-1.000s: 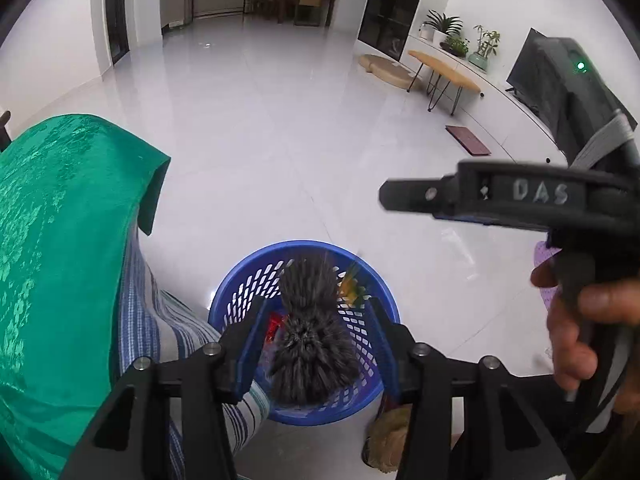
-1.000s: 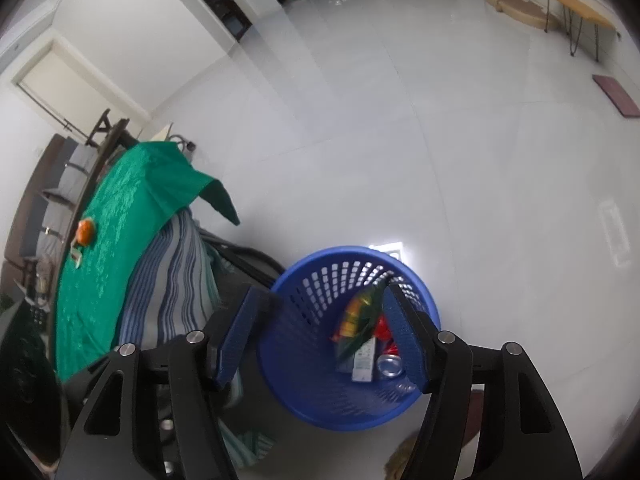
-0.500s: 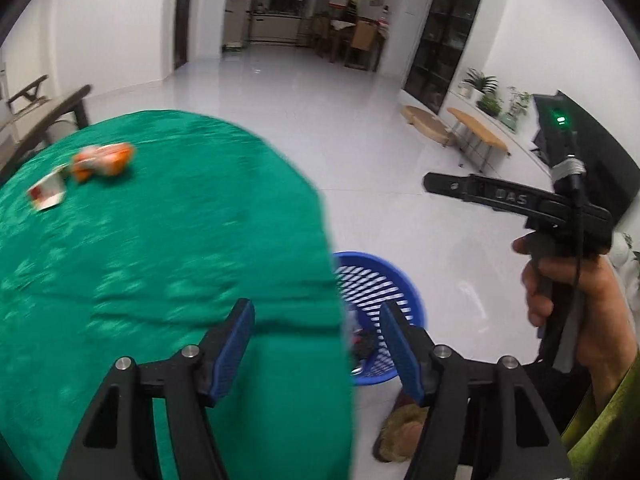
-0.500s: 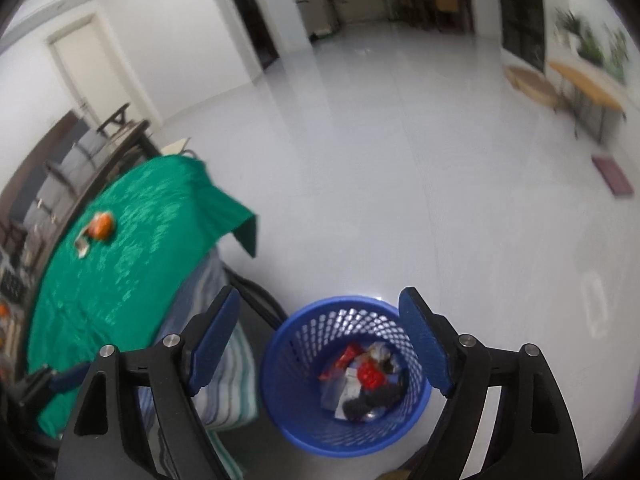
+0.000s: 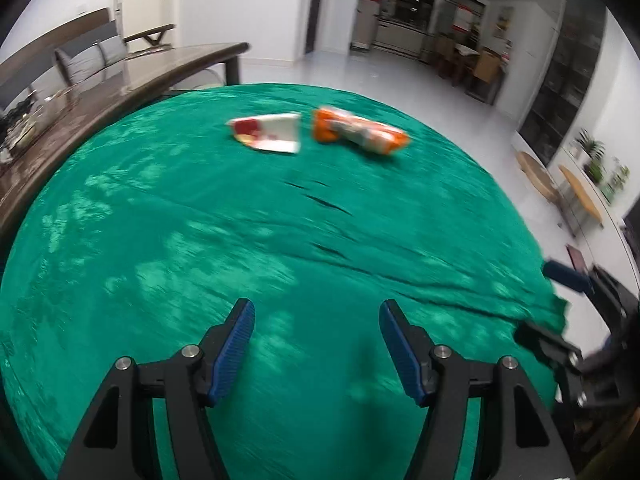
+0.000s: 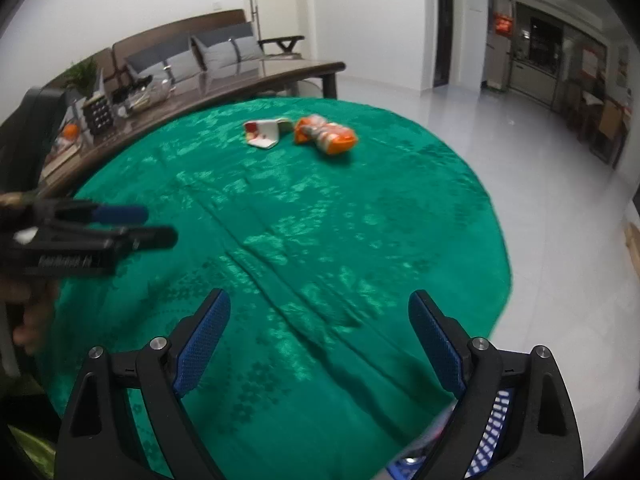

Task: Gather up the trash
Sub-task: 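Return to the table and grasp the white-and-red paper cups with the left tool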

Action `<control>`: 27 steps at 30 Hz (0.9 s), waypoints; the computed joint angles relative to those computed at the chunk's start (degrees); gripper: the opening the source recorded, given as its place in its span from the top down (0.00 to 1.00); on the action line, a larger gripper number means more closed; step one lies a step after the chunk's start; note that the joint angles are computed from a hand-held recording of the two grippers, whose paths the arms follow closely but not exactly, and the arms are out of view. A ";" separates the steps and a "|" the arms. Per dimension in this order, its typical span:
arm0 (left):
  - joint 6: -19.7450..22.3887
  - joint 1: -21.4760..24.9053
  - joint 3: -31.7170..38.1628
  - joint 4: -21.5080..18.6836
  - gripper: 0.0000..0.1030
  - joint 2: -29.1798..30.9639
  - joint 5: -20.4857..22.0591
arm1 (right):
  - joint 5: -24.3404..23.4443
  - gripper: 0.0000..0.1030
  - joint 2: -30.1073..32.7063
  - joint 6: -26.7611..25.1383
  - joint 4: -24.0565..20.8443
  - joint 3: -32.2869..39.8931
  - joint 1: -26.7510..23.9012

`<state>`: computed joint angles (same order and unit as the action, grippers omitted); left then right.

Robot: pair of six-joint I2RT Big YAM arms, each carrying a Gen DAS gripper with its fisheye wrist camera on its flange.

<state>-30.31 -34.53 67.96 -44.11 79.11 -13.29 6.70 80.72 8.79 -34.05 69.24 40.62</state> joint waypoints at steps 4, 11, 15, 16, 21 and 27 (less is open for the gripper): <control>0.81 2.96 0.30 0.13 0.36 0.20 0.38 | -1.51 0.11 3.45 -0.40 -1.43 2.93 -1.80; 17.88 11.85 10.04 2.70 0.36 7.28 8.48 | -4.15 0.11 6.74 1.80 -2.79 5.33 -3.78; 35.26 14.16 20.38 -1.31 0.36 15.63 9.99 | -5.41 0.11 7.37 2.36 -1.85 5.59 -2.82; 38.97 14.21 22.36 -2.12 0.36 17.30 9.56 | -5.53 0.11 7.15 2.15 -1.78 5.35 -2.63; 50.54 14.99 29.12 -4.26 0.36 23.32 11.39 | -6.31 0.11 6.65 2.24 -1.39 4.52 -2.73; 57.35 17.43 36.60 -11.08 0.34 29.83 20.76 | -9.52 0.10 5.97 1.90 -2.56 4.70 -4.35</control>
